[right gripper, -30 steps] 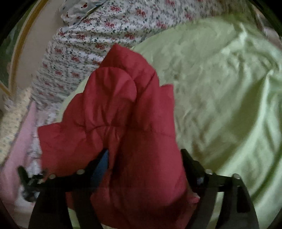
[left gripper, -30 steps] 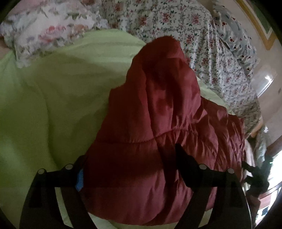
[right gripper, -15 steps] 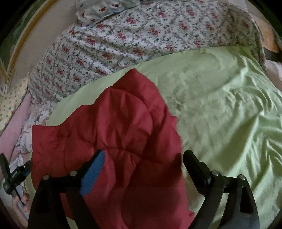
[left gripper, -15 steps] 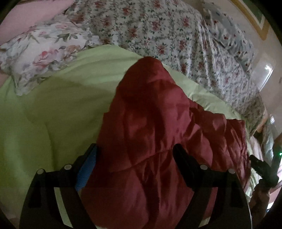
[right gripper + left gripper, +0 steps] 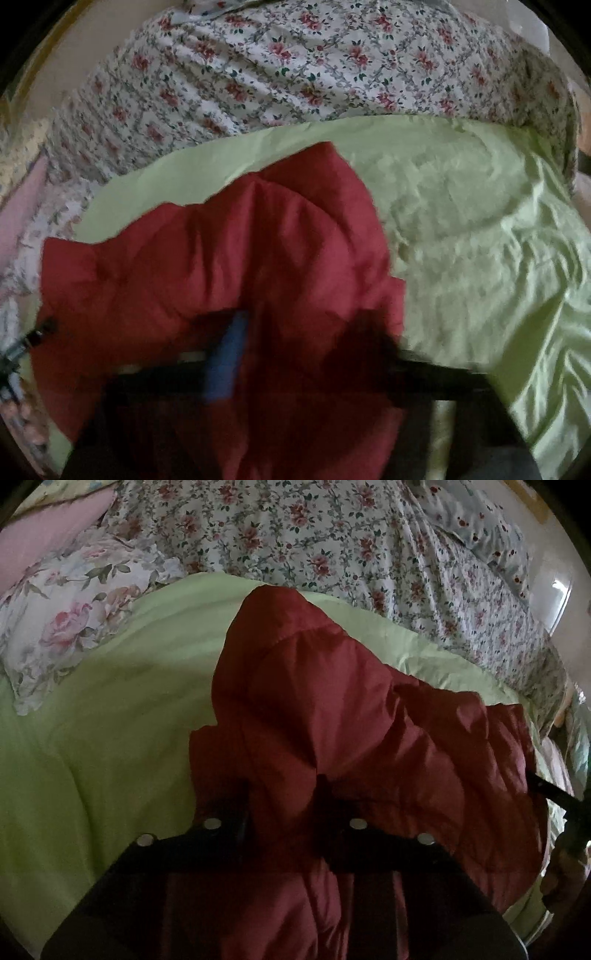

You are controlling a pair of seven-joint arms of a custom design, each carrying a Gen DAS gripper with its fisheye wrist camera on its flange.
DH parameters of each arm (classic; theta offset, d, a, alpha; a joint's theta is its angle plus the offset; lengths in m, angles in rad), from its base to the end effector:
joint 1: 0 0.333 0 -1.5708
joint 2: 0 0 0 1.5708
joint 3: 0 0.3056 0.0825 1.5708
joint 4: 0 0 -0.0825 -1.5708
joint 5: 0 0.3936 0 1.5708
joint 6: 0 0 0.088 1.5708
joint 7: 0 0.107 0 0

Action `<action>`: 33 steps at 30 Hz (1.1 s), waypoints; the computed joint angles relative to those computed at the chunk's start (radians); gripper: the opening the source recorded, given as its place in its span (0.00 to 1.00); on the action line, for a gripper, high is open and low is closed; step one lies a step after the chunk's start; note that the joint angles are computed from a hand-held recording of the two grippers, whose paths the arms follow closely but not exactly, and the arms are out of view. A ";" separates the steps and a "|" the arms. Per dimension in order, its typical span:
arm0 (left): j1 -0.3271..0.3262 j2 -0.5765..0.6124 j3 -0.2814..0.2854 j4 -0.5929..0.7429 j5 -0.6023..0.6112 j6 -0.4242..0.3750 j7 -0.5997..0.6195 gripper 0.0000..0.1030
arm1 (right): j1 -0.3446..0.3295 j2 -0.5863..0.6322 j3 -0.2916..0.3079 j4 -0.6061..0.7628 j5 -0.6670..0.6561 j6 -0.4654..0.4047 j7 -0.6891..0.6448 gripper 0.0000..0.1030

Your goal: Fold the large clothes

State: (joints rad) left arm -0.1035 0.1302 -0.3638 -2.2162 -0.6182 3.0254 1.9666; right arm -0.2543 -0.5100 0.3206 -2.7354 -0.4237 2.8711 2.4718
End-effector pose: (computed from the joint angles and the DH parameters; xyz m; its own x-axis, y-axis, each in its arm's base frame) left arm 0.5442 -0.2219 0.3736 -0.3224 -0.9167 0.2361 -0.7810 0.1166 -0.6136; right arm 0.4178 0.0479 0.4156 -0.4096 -0.9096 -0.0695 -0.6828 0.3562 -0.6379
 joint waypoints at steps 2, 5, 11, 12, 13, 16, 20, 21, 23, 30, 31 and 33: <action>0.009 0.005 -0.010 0.014 -0.027 -0.007 0.021 0.23 | -0.009 -0.009 0.006 -0.006 -0.011 0.012 0.006 0.25; 0.010 0.020 -0.011 0.046 -0.035 -0.016 0.025 0.22 | -0.033 -0.025 0.022 -0.005 -0.022 0.033 0.011 0.19; 0.016 0.109 -0.005 0.174 -0.001 -0.051 -0.022 0.21 | -0.114 0.005 0.051 0.044 -0.033 0.074 0.026 0.18; 0.000 0.128 0.016 0.190 0.056 -0.055 -0.075 0.21 | -0.128 0.026 0.056 0.060 -0.037 0.071 0.028 0.18; -0.020 0.152 0.041 0.207 0.118 -0.063 -0.133 0.21 | -0.145 0.050 0.065 0.075 -0.048 0.067 0.036 0.18; -0.027 0.191 0.055 0.224 0.209 -0.071 -0.219 0.21 | -0.156 0.120 0.058 0.101 -0.083 0.060 0.064 0.18; -0.003 0.205 0.032 0.212 0.280 -0.043 -0.272 0.21 | -0.161 0.152 0.035 0.084 -0.150 0.098 0.144 0.20; -0.013 0.204 0.043 0.210 0.315 -0.040 -0.299 0.21 | -0.164 0.156 0.032 0.080 -0.163 0.107 0.162 0.21; -0.025 0.206 0.058 0.212 0.373 -0.039 -0.349 0.22 | -0.160 0.167 0.022 0.084 -0.177 0.113 0.180 0.21; 0.062 0.219 -0.025 0.214 0.421 -0.042 -0.385 0.26 | -0.157 0.183 -0.003 0.079 -0.234 0.146 0.247 0.23; 0.063 0.218 -0.025 0.215 0.431 -0.045 -0.391 0.26 | -0.160 0.181 -0.002 0.073 -0.237 0.153 0.253 0.23; 0.039 0.212 0.001 0.214 0.471 -0.049 -0.425 0.27 | -0.170 0.177 0.006 0.067 -0.238 0.162 0.263 0.23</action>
State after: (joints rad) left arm -0.0643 0.3420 -0.3628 -2.0019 -0.1468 2.9764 1.5416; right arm -0.4247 -0.3333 0.3264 -2.6682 -0.6619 3.0334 2.7348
